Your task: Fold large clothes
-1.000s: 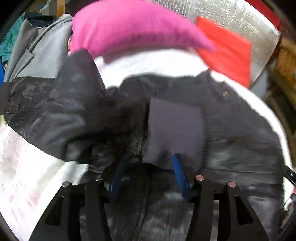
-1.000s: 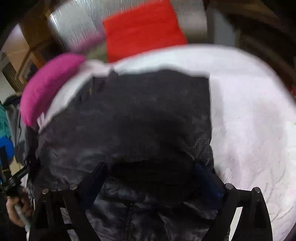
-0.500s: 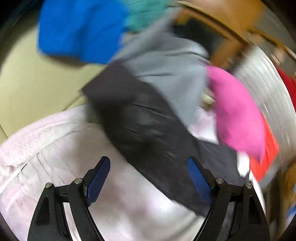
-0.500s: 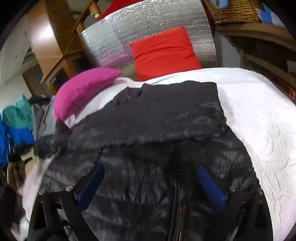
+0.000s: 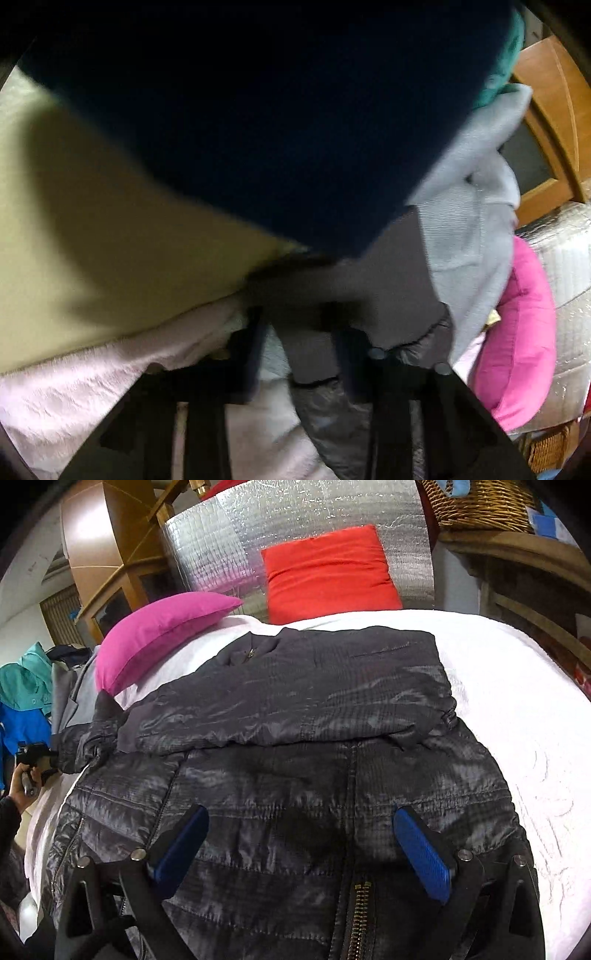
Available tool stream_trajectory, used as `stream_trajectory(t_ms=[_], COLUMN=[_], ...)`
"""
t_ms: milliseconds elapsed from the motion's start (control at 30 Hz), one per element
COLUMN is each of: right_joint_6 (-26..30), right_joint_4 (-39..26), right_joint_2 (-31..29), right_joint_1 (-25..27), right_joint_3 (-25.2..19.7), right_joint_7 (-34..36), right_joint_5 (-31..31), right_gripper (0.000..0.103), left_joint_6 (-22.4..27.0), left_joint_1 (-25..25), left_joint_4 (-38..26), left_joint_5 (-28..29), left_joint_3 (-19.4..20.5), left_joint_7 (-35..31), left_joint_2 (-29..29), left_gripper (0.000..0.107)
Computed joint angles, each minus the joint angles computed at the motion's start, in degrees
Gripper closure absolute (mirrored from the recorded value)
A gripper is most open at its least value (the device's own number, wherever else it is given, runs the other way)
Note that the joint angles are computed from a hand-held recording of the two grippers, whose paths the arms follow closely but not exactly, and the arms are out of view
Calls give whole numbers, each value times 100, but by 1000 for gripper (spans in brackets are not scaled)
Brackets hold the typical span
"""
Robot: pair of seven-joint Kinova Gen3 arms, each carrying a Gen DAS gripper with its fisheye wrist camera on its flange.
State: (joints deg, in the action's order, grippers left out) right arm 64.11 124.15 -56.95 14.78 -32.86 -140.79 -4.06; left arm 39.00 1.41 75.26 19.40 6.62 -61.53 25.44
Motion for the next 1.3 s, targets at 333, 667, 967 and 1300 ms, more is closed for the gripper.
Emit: stream_trajectory(t_ms=[333, 667, 967, 1300], right_joint_6=[-45, -134, -173, -344], right_joint_4=[44, 208, 224, 426], right_joint_2=[-205, -451, -466, -1008], right_joint_1=[22, -57, -12, -54], right_joint_3=[79, 406, 409, 704], right_joint_7=[-30, -2, 39, -38], right_joint_5=[-33, -175, -229, -373], right_gripper=[1, 1, 1, 1], left_joint_6=[-80, 73, -43, 144], left_joint_1=[646, 939, 1530, 3197], left_joint_4=[119, 57, 64, -905], left_joint_5=[-1193, -1782, -2716, -4070], left_joint_3=[-305, -318, -293, 641], left_joint_7=[32, 220, 428, 315], left_joint_2=[-590, -979, -1358, -1768], left_gripper=[99, 99, 101, 101])
